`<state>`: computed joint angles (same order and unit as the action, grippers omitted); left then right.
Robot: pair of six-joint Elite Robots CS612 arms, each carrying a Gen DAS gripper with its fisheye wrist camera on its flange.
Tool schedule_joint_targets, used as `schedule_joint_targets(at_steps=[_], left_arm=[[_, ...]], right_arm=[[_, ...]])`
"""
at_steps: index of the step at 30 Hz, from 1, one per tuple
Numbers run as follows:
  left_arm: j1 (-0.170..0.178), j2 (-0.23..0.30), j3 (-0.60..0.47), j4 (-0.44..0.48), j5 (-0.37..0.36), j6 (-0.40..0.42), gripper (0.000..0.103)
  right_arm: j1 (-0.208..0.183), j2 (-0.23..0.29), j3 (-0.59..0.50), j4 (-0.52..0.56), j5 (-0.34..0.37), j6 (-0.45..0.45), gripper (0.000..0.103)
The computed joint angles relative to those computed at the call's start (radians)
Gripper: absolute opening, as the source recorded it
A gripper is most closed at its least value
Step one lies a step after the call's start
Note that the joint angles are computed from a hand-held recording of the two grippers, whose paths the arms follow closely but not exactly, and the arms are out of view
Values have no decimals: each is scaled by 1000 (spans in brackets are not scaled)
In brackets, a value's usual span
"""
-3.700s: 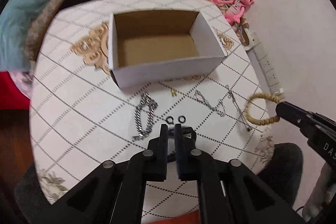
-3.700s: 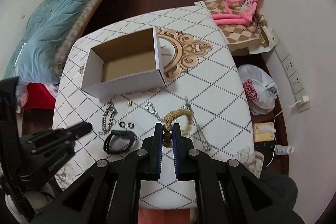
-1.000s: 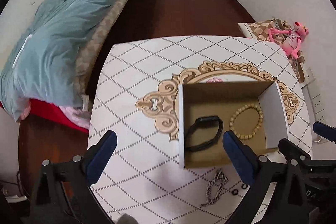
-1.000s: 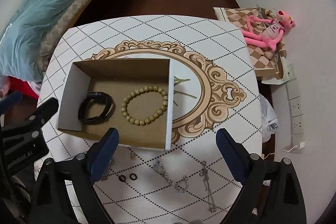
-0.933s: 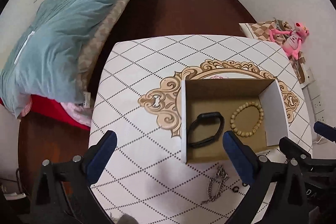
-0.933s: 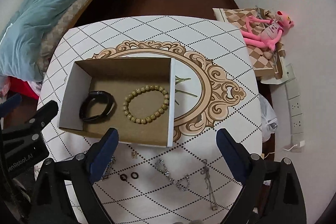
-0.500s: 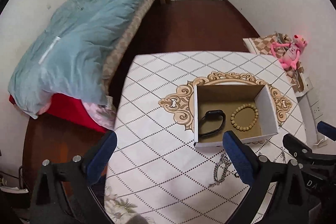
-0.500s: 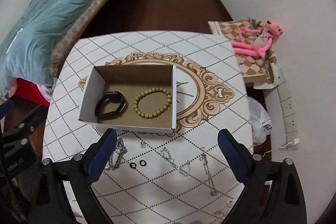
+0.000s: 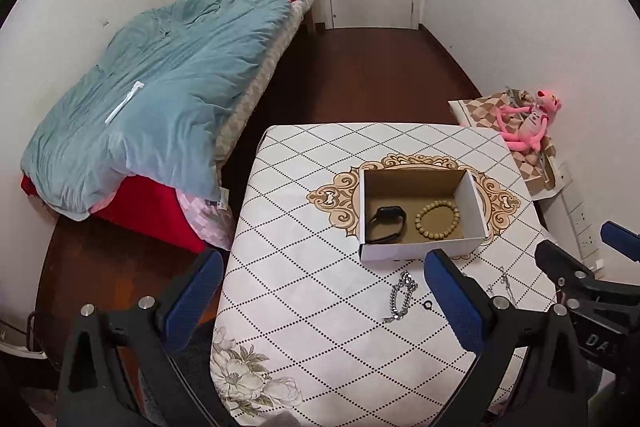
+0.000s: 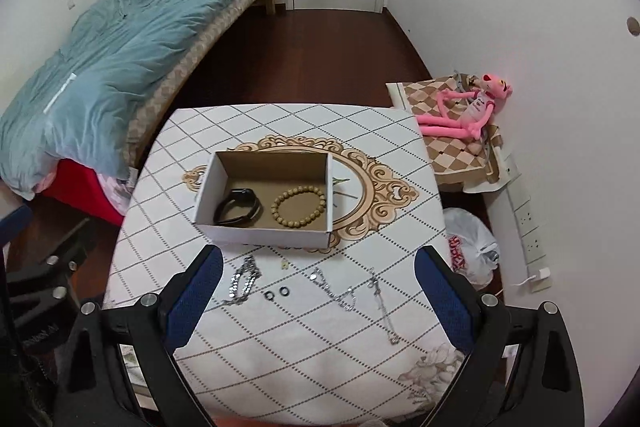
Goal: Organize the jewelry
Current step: 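Lift both tools away from the box back over the table, then grasp a silver chain with the right tool while the left tool grasps the thick silver chain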
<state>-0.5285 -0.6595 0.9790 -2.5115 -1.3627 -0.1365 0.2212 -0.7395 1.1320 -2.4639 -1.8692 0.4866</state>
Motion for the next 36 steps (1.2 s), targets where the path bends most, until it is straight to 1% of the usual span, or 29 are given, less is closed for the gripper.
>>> schedule_joint_targets(at_steps=[3,6,7,10,12,13,14,16,18,21,22,24,25,26,28,32,33,34,35,36], left_arm=[[0,-7,27,-33,14,-8,103],[0,6,31,-32,36,-7,103],[0,15,28,-25,43,-7,103],[-1,42,18,-3,46,-2,103],[-3,64,-1,41,46,4,103],[-3,76,-13,65,40,4,103],[-3,88,-22,88,34,0,103],[-4,103,-31,106,32,-5,103],[-5,121,-41,131,36,-9,103],[-7,133,-44,157,34,-17,103],[-7,136,-43,161,27,-19,103],[-8,141,-39,164,24,-19,103],[-9,142,-37,171,23,-18,103],[-9,143,-38,176,22,-17,103],[-11,142,-33,174,19,-15,103],[-17,138,-16,155,15,2,103],[-19,139,-15,157,10,7,103],[-20,140,-15,159,8,11,103],[-21,140,-13,158,9,15,103],[-22,140,-11,157,9,17,103]], right_arm=[[-1,-11,29,-28,11,31,98],[-9,-19,67,-50,16,75,98],[-14,-20,77,-47,19,93,98],[-37,-20,117,-43,66,156,98],[-48,-13,137,-34,78,189,97],[-55,-10,147,-35,90,202,95],[-62,-5,159,-41,108,219,89],[-75,8,172,-42,146,236,80],[-85,23,181,-48,175,245,78],[-90,46,183,-49,185,243,71],[-89,53,181,-47,178,241,69],[-86,66,168,-17,141,234,66],[-84,70,163,1,122,234,61],[-82,72,156,31,102,238,59],[-83,60,185,13,104,255,59],[-77,46,226,-2,77,273,58],[-78,46,230,-4,83,275,56],[-79,48,233,-2,84,281,52],[-74,48,242,-25,63,279,45],[-71,48,245,-36,50,276,43]])
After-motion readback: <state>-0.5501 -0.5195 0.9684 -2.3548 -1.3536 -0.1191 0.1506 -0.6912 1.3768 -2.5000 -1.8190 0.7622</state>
